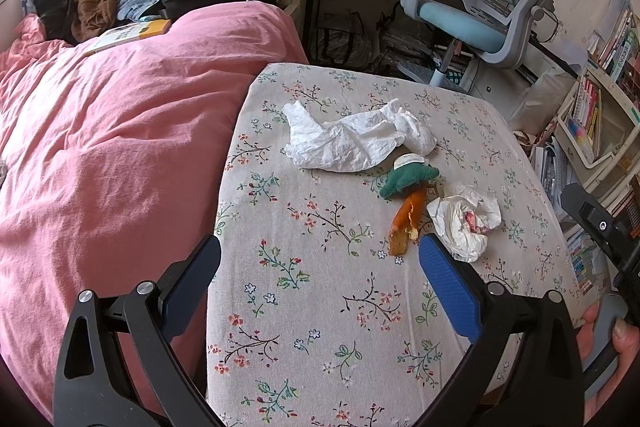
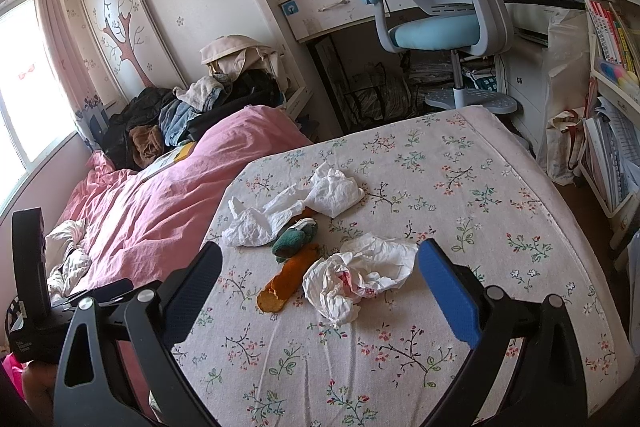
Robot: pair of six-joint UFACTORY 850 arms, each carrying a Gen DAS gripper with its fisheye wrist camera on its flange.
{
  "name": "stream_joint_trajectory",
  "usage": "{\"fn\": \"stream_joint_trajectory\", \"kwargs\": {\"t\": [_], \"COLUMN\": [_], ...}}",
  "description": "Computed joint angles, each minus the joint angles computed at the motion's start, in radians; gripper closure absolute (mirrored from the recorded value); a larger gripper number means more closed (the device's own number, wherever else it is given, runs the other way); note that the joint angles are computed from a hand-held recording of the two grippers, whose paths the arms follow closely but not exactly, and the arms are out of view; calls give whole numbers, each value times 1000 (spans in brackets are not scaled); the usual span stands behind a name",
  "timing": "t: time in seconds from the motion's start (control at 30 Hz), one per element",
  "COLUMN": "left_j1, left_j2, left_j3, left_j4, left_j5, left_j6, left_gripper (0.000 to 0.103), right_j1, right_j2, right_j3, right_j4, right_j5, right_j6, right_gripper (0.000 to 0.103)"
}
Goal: Collect trash
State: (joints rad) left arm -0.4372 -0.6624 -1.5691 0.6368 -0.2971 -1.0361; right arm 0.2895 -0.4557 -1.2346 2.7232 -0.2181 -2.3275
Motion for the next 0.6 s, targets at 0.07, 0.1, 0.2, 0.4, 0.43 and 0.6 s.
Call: {"fn": "stream_joint_trajectory", "kwargs": {"t": [0.07, 0.1, 0.2, 0.4, 0.43, 0.6], "left_j1": [0, 0, 0, -1, 0, -1], "left_j2": [-1, -1, -1, -1, -2, -2], "left_j3": [-1, -1, -2, -1, -2, -3], "left_j4": [1, 1, -1, -3, -3, -5], "left_j5": [0, -1, -1, -1, -1, -1], "left_j6": [-1, -1, 1, 3, 3, 5], "left_gripper": [7, 7, 7, 7, 7, 7], "right_j1": [0, 2, 4, 9, 9, 9], "right_j2": [1, 1, 0, 0, 1, 3], "right_j3": [3, 3, 3, 11, 13, 19], "right_j4": [6, 12, 16, 32, 32, 25], "right_j5": [-1, 0, 0, -3, -3, -3], "right_j6": [-7, -12, -14, -30, -31, -25], "right_gripper": [9, 9, 9, 9, 9, 9]}}
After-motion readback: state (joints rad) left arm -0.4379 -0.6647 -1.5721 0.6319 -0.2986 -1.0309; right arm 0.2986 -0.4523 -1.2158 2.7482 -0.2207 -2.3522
